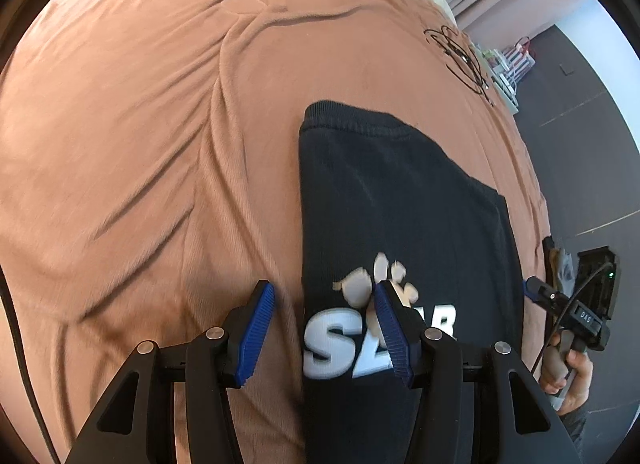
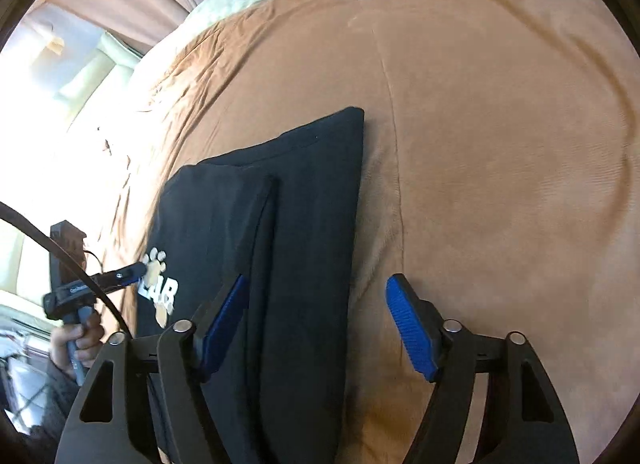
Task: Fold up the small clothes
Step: 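Grasp the printed end of the shirt with the left tool while the right tool grasps beside it, then lift the held shirt with both tools and carry it toward the bed's headboard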
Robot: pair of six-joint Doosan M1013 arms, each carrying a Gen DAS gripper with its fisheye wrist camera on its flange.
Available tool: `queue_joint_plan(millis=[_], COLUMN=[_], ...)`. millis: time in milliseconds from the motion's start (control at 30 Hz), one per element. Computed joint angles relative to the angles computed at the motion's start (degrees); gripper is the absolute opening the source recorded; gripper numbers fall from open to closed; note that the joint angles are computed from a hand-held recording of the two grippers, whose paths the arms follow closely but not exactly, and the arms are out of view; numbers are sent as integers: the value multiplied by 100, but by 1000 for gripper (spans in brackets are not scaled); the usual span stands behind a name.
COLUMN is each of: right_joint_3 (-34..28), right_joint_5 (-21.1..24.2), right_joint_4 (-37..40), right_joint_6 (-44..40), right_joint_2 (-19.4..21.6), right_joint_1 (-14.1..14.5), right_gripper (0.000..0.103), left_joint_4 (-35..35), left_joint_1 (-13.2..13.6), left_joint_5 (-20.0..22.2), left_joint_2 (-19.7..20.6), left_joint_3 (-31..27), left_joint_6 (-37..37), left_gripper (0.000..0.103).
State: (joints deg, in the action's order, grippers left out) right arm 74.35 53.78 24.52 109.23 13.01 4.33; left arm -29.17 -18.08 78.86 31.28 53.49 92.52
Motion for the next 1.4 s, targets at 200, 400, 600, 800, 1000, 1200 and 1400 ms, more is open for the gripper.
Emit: queue_joint_plan(millis=[200, 400, 600, 800, 1000, 1200, 1400], right_joint_3=[21, -277, -585, -657, -620, -536, -379], right_joint_5=[-35, 120, 248, 95, -154, -364, -581], right_joint_4=[1554, 1493, 1119, 604, 254, -278, -684], right_joint_6=[-1176, -1260, -1075, -957, -1007, -835, -757], right_joint_2=[201, 485, 670, 526, 232, -111, -569], right_joint_1=[-371, -427, -339, -149, 31, 333, 639], right_gripper=[54, 39, 21, 10, 9, 9, 9], left_joint_4=[-147, -316, -137, -279, -525, -808, -991], left_joint_1=[15, 22, -48, -13, 47, 118, 190], left_joint_5=[-33, 31, -23, -272, -377, -531, -724], left_joint_2=[225, 509, 621, 400, 139, -200, -540], left_joint_3=[-294, -669, -866, -676, -597, -464, -374], left_joint_6=[-52, -191, -216, 68, 269, 425, 577], left_gripper=[50, 36, 17, 7, 6, 6, 6])
